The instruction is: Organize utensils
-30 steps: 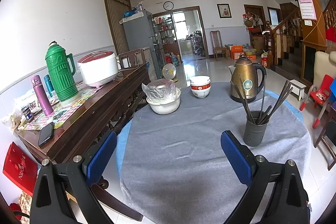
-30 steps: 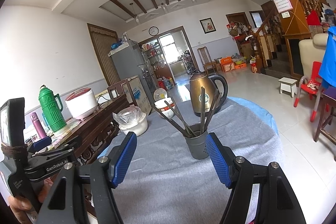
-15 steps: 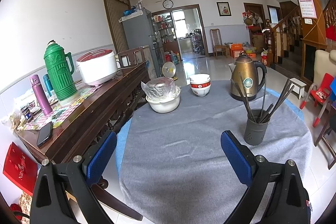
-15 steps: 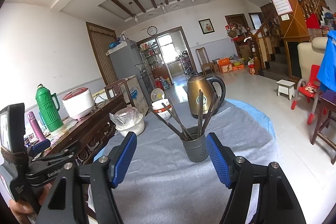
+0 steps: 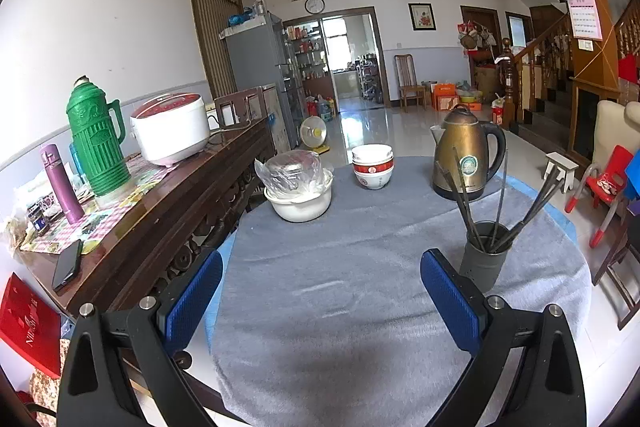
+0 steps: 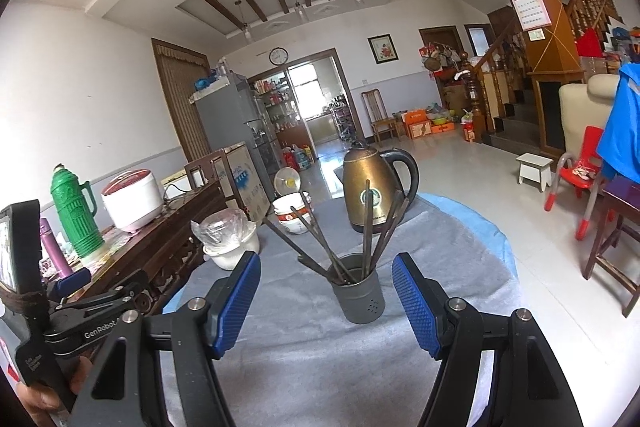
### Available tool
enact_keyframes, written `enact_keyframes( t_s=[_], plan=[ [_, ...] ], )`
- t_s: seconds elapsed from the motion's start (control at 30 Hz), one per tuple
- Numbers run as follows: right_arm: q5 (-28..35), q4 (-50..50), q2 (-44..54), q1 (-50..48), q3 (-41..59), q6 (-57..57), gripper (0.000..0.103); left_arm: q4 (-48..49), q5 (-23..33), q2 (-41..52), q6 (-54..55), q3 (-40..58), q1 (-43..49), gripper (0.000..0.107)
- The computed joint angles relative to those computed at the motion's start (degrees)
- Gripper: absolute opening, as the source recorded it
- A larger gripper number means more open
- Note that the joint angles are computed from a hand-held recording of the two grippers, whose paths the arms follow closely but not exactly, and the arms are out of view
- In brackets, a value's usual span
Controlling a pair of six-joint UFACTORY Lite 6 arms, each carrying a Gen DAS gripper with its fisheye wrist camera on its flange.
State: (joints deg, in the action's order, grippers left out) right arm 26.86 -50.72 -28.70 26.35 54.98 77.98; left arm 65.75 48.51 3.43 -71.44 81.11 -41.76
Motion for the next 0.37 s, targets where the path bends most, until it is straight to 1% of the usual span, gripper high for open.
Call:
enact_keyframes(
  t_s=[0.2,0.3,0.37],
  plan=[
    [-4.45,4.5,3.47,-5.87,0.24,-4.65,0.072,-2.16,-2.65,5.31,1.5,4.4,2.39,0.099],
    [-8.4,8.91,5.97,-10.76,-0.56,-8.7,0.072,-2.4,-4.06,9.17,1.1,6.77,3.92,0.099],
    [-11.21,12.29,9.13,-14.68,-1.15,-12.36,0.072,-4.8,-6.13,11.95,2.89,8.46,5.77,0.099]
  ],
)
